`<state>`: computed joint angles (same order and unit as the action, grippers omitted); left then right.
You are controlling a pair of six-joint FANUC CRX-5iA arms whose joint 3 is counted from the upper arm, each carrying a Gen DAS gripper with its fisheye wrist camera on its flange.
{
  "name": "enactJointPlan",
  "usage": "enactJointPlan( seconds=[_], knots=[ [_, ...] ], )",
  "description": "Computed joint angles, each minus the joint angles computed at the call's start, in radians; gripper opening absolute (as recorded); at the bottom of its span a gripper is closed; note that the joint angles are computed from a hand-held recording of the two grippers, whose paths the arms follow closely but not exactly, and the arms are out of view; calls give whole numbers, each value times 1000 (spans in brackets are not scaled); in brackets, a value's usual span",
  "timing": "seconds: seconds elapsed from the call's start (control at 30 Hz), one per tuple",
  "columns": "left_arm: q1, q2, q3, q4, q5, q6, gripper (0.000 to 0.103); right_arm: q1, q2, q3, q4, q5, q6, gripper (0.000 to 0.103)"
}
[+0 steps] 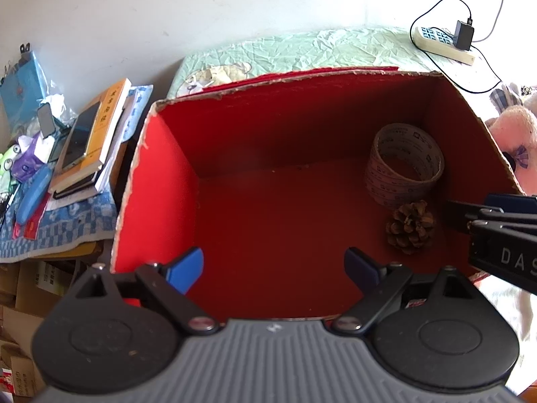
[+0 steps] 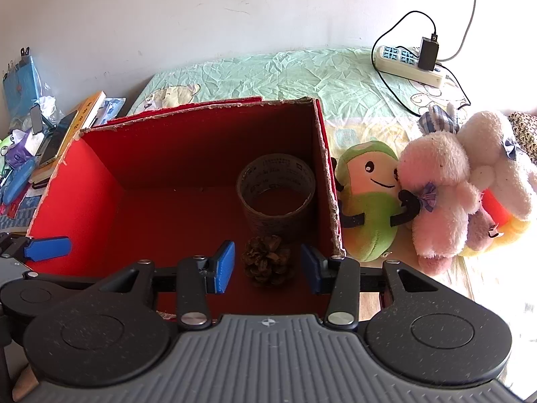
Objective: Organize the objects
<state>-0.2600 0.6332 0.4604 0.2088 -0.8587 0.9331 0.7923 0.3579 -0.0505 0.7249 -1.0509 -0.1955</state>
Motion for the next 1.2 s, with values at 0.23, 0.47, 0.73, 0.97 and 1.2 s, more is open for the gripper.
enactJointPlan(
  seconds=[0.23,0.47,0.73,0.97,1.2],
  knots=[
    [9,6,2,28,-12,-7,94,0,-5,-9,5,12,-11,49],
    [11,-3,-20,42,7,-18,94,0,-5,-11,9,13,-13,51],
    [17,9,-7,61,-14,-20,95,3,3,-5,14,5,-17,52],
    [20,11,-9,74,-14,-33,95,3,9,3,14,5,-16,57],
    [21,10,-19,91,-5,-60,95,4,12,5,14,0,-13,57]
  ],
)
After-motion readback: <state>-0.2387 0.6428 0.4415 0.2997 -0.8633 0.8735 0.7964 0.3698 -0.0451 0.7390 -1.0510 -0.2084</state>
